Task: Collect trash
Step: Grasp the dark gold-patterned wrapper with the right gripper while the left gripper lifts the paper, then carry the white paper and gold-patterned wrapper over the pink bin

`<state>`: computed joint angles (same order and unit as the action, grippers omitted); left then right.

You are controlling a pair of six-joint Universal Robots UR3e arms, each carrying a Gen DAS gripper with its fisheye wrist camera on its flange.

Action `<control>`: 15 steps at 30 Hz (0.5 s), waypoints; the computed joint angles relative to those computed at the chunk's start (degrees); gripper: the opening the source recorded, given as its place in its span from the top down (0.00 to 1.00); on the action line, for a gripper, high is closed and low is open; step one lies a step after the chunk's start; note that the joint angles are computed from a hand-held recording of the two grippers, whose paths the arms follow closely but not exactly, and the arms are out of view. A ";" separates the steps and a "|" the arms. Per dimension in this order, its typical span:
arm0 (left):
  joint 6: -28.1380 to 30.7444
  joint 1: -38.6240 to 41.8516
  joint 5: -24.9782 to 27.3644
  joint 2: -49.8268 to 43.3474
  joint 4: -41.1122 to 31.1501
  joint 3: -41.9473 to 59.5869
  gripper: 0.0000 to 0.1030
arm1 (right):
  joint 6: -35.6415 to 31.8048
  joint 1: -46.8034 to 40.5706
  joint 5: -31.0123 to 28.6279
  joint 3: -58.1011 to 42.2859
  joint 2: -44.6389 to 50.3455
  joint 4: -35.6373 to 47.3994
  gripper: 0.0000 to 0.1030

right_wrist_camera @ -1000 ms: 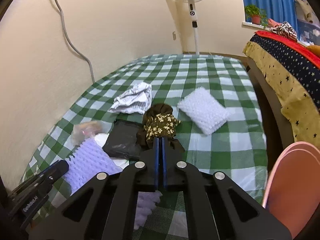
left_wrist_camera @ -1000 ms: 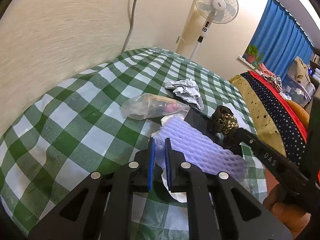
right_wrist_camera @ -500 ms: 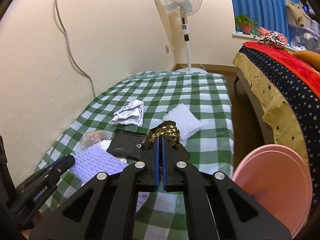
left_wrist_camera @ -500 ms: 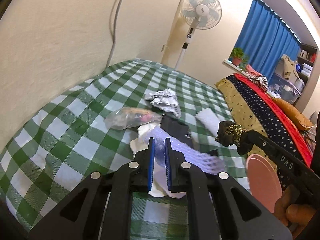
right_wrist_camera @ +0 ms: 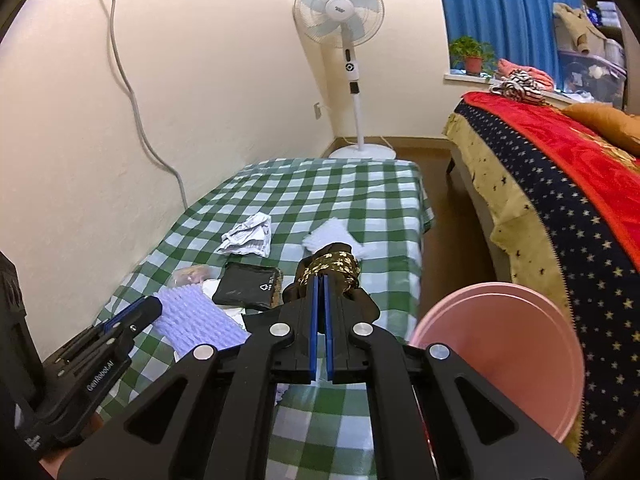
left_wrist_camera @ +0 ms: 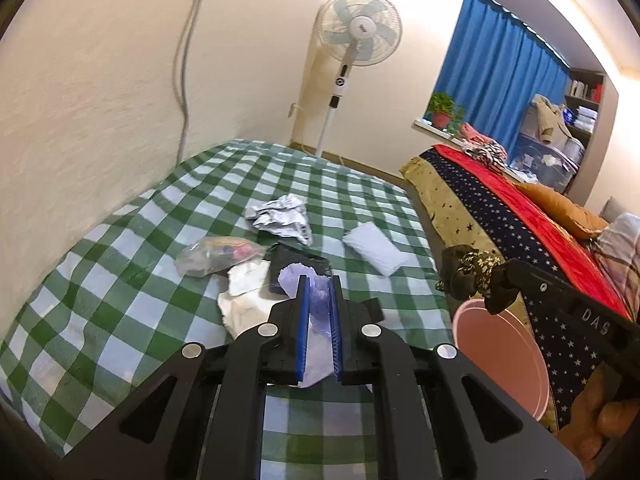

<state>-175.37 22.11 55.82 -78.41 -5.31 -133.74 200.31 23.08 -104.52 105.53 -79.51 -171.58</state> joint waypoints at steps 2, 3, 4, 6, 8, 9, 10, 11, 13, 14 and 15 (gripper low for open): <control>0.41 -0.43 -0.18 0.89 -0.44 -0.22 0.91 | 0.08 -0.08 -0.26 1.55 -2.28 0.65 0.97; 0.63 -0.64 -0.26 1.45 -0.79 -0.30 0.91 | 0.00 -0.16 -0.42 2.17 -3.19 0.88 0.97; 0.64 -0.86 -0.23 1.90 -1.00 -0.36 0.91 | 0.00 -0.15 -0.86 2.75 -4.09 1.12 0.97; 0.70 -1.28 -0.30 2.86 -1.35 -0.52 0.91 | 0.52 -1.04 -0.79 4.83 -6.89 1.47 0.97; 0.86 -1.50 -0.44 3.97 -1.89 -0.71 0.91 | 1.10 -2.15 -0.19 6.57 -9.46 2.20 0.97; 0.95 -1.74 -0.44 4.49 -2.19 -0.69 0.91 | 1.14 -2.63 0.01 7.25 -10.72 2.76 0.97; 0.91 -2.00 -0.34 4.74 -2.25 -0.69 0.91 | 1.07 -2.93 0.23 7.62 -11.52 3.11 0.97; 0.98 -2.33 -0.26 5.22 -2.42 -0.73 0.91 | 0.86 -3.35 0.49 8.29 -12.68 3.46 0.97; 1.00 -2.83 -0.18 5.92 -2.76 -0.78 0.91 | 0.38 -3.90 0.70 9.50 -14.84 4.15 0.97; 0.98 -3.23 0.02 6.08 -2.84 -0.70 0.91 | 0.21 -3.95 0.66 9.96 -15.65 4.47 0.97; 1.03 -3.42 0.08 6.23 -2.85 -0.74 0.91 | -0.11 -4.12 0.66 10.47 -16.60 4.92 0.97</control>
<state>-174.34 18.69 55.90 -72.18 -8.15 -134.48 200.20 18.96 -103.87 115.99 -96.11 -166.66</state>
